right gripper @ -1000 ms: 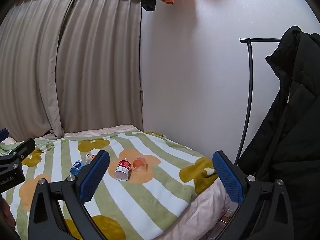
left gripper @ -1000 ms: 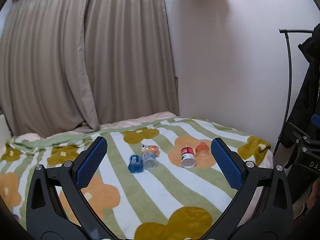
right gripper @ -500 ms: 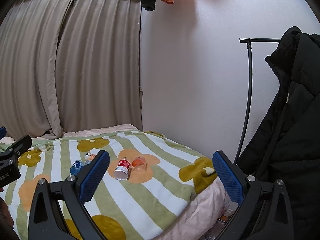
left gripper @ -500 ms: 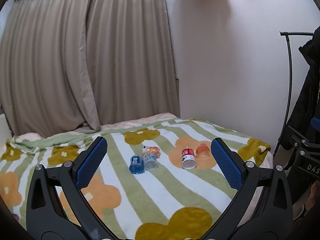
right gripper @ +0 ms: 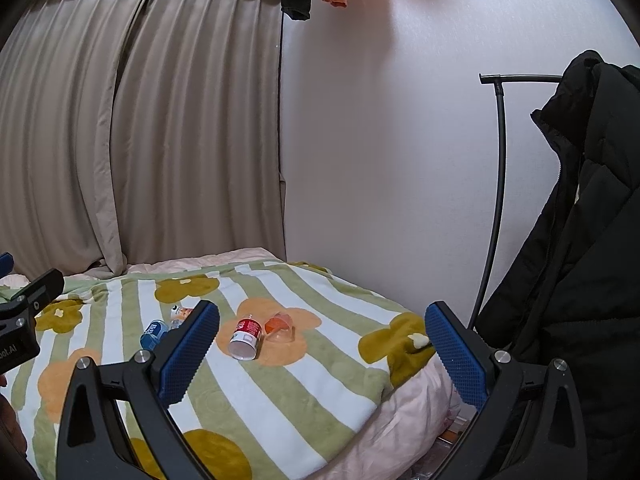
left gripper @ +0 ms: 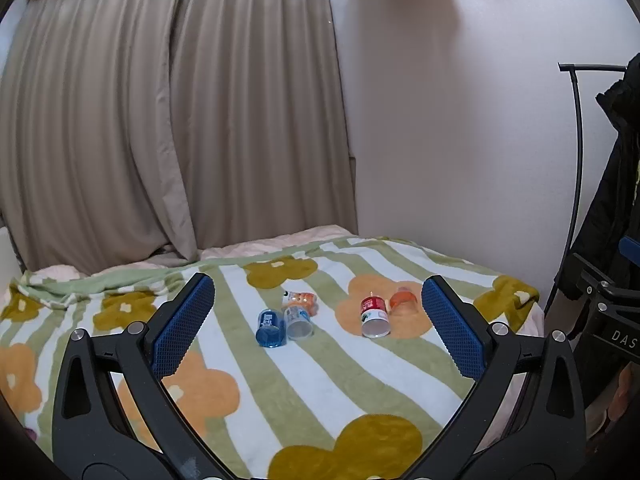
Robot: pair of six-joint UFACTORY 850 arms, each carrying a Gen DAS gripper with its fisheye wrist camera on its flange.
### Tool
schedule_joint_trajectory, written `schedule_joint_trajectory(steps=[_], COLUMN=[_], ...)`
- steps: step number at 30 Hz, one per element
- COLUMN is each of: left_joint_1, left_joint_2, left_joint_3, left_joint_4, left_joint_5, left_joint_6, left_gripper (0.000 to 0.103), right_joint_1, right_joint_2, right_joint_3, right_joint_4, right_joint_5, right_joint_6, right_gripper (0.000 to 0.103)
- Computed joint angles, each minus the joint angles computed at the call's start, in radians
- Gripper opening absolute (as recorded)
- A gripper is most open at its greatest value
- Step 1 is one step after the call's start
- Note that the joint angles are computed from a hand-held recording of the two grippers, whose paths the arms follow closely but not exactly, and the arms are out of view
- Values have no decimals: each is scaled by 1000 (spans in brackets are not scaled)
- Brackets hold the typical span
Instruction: Flip cup upside down
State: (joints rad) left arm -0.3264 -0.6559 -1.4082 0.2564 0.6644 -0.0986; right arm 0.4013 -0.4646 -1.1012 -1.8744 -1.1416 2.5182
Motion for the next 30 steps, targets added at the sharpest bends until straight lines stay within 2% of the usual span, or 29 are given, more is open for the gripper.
schedule_joint_trajectory(steps=[30], left_joint_1=[0], left_joint_2=[-2], left_joint_3=[-2], left_joint_4=[10], left_joint_5=[-13], left_joint_6=[-26], left_gripper=[103], right_joint_1=[-2], right_joint_2=[1], right_joint_3=[4], right_joint_4=[-13], right_joint_5=[20], right_joint_6=[9], right_gripper=[103])
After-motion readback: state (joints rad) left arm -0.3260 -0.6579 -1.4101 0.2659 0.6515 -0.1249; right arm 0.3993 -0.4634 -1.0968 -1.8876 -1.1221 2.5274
